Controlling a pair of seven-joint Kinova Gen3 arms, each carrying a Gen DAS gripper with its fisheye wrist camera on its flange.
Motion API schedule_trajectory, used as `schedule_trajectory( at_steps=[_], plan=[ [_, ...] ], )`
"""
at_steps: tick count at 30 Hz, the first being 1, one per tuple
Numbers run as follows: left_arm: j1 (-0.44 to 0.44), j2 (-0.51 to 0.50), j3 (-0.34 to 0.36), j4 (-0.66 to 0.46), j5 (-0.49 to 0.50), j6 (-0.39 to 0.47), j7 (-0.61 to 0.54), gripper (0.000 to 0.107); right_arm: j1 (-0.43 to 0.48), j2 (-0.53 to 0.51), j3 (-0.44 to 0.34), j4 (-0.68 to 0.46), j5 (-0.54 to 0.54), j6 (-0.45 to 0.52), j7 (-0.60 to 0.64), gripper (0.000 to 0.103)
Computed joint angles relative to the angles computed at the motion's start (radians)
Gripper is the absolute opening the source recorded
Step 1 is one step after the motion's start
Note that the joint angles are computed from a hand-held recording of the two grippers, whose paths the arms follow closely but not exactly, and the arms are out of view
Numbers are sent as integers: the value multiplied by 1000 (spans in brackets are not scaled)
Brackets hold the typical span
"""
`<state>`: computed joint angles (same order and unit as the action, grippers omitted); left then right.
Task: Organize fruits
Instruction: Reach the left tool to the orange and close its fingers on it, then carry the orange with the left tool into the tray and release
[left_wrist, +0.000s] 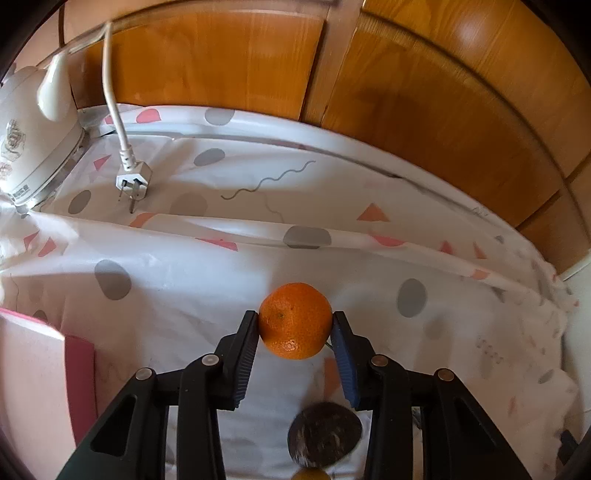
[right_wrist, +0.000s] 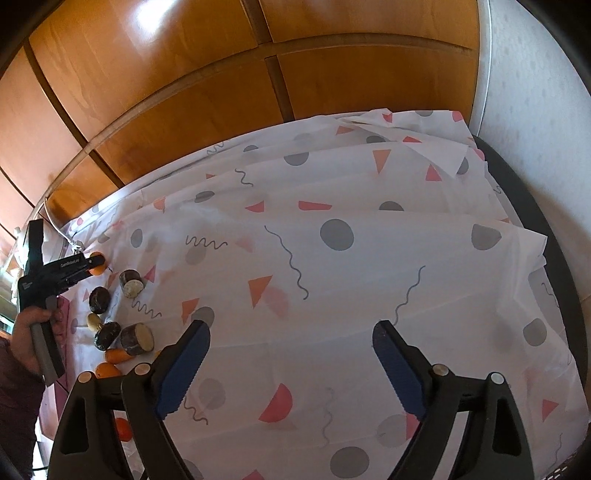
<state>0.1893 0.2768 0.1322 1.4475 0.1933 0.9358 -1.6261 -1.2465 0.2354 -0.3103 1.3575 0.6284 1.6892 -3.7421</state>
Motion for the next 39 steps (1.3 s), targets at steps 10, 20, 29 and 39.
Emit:
schedule_trajectory(
  at_steps=[10,20,29,39],
  plan=[
    [-155,-227,-76,130,139,34,-136,40,-9,-19,-15,20,47,-53,-13,82],
    [-313,-310,-200,238,11,14,-55,40,-12,-19,-18,14,55,-56,7,73],
    [-401,-317,-243,346,18,-11,-168,40,-16,23,2,-42,11,-5,46,72],
    [-419,-353,-258,402,67,-43,-299,41,-3,58,36,-74,-68,33,95,72]
  ],
)
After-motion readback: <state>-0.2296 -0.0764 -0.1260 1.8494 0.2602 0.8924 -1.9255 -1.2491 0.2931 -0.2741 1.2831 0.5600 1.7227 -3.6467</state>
